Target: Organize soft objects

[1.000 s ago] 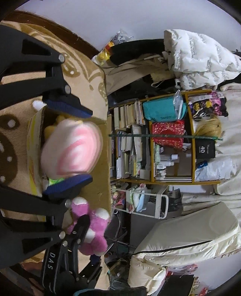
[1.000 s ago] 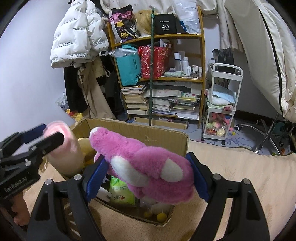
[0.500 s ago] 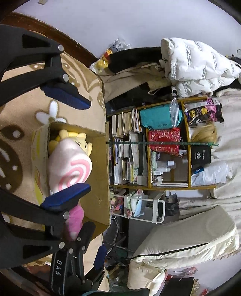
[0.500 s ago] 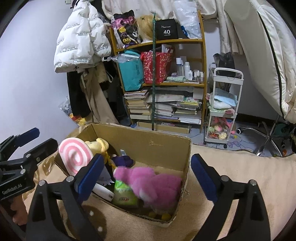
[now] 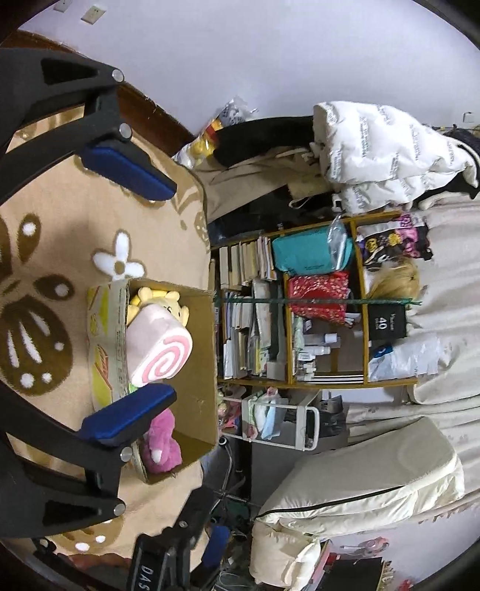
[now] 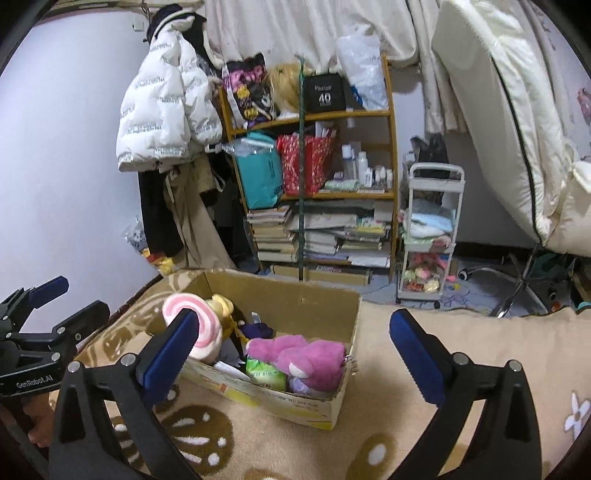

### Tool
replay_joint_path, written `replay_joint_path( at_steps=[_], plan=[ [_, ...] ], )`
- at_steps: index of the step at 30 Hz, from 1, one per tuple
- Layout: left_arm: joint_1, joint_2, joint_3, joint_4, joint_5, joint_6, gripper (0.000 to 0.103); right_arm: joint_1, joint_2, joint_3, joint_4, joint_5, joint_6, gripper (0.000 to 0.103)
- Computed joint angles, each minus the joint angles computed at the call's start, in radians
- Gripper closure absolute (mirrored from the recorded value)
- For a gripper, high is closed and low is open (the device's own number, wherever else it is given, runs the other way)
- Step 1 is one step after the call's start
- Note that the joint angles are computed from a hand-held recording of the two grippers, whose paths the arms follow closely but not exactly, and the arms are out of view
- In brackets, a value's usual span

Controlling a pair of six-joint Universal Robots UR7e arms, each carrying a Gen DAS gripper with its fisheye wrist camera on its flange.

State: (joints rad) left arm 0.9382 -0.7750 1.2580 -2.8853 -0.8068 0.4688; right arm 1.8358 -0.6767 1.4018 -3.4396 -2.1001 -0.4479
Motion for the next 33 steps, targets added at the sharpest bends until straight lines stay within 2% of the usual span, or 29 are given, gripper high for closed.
replay_joint_path(
  at_steps=[8, 16, 25, 29, 33],
  plan=[
    [-0.033, -0.100, 0.099, 0.000, 0.004, -0.072, 0.004, 0.030, -0.068, 0.092, -0.069, 0.006, 0.055, 0.000],
    [-0.066, -0.181, 0.211, -0.021, 0.040, -0.051, 0.004, 0.063, -0.107, 0.155, -0.123, -0.023, 0.037, 0.000],
    [-0.065, -0.226, 0.298, -0.041, 0.066, -0.061, 0.004, 0.079, -0.137, 0.248, -0.193, -0.060, 0.039, 0.000],
    [-0.052, -0.229, 0.308, -0.068, 0.044, -0.064, 0.004, 0.066, -0.142, 0.280, -0.194, -0.056, 0.081, 0.000],
    [-0.044, -0.227, 0.320, -0.141, 0.027, -0.046, 0.004, 0.057, -0.124, 0.279, -0.198, -0.063, 0.060, 0.000]
  ],
)
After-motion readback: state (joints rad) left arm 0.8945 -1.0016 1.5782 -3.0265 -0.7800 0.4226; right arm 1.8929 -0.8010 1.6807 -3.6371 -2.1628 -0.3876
